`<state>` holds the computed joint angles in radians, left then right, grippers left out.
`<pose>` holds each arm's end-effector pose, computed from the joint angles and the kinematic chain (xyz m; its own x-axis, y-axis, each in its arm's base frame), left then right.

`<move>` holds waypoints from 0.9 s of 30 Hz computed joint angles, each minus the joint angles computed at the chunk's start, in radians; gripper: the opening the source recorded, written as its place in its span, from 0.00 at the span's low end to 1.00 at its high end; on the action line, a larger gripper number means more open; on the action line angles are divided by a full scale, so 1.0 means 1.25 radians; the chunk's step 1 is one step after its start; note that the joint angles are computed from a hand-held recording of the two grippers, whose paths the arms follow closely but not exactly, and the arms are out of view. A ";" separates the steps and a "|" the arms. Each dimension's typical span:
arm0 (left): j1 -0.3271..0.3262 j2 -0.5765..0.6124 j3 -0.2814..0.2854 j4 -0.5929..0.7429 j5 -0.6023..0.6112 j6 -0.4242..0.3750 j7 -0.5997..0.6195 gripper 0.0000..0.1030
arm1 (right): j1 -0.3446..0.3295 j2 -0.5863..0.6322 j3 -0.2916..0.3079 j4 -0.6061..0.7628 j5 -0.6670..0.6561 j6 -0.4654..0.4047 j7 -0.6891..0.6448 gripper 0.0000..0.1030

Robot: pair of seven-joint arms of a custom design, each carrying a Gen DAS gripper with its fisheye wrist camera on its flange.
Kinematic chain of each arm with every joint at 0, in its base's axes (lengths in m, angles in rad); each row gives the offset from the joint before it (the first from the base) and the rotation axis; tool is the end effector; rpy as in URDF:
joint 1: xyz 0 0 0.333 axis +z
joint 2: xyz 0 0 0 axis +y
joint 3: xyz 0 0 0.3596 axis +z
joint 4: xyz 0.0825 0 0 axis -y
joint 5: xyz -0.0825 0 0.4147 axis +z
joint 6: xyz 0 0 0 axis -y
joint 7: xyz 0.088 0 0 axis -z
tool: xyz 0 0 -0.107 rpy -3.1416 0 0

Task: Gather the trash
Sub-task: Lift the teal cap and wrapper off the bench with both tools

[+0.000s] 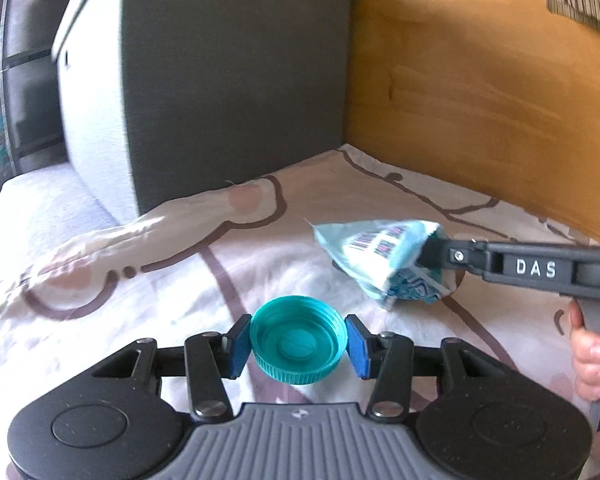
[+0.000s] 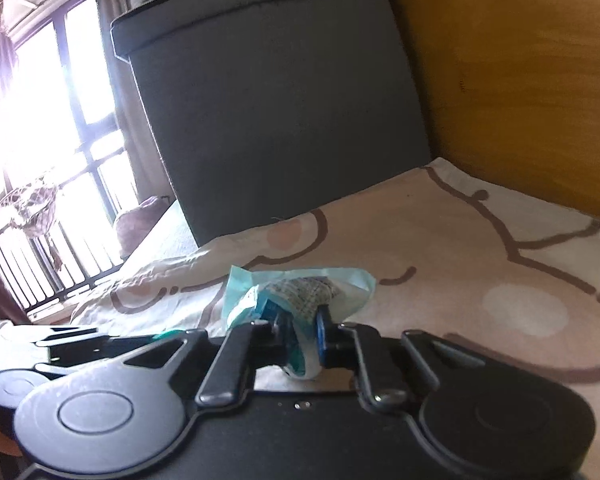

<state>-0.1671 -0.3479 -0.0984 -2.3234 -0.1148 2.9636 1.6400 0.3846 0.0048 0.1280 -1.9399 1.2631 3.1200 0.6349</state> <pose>0.4892 -0.1321 0.6252 -0.2497 -0.9682 0.0142 -0.5364 0.1261 -0.8345 0.5728 0.2285 0.6019 0.3760 -0.8746 -0.3062 -0.4696 0.1050 -0.8766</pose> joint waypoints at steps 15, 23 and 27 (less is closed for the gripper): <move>0.053 -0.221 -0.034 -0.113 0.057 -0.093 -0.130 0.48 | 0.014 -0.132 0.073 -0.166 -0.083 0.135 0.154 0.08; 0.059 -0.361 -0.027 -0.169 0.072 -0.181 -0.180 0.48 | -0.225 -0.255 0.296 -0.282 -0.277 0.080 0.422 0.07; 0.058 -0.433 -0.020 -0.193 0.076 -0.224 -0.190 0.48 | -0.281 -0.326 0.348 -0.326 -0.338 0.036 0.515 0.06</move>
<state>-0.0946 -0.8896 -0.1229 -2.5643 -0.0203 2.6837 1.4023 0.0336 -0.4031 0.5627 -2.3469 0.8411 3.1655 1.2785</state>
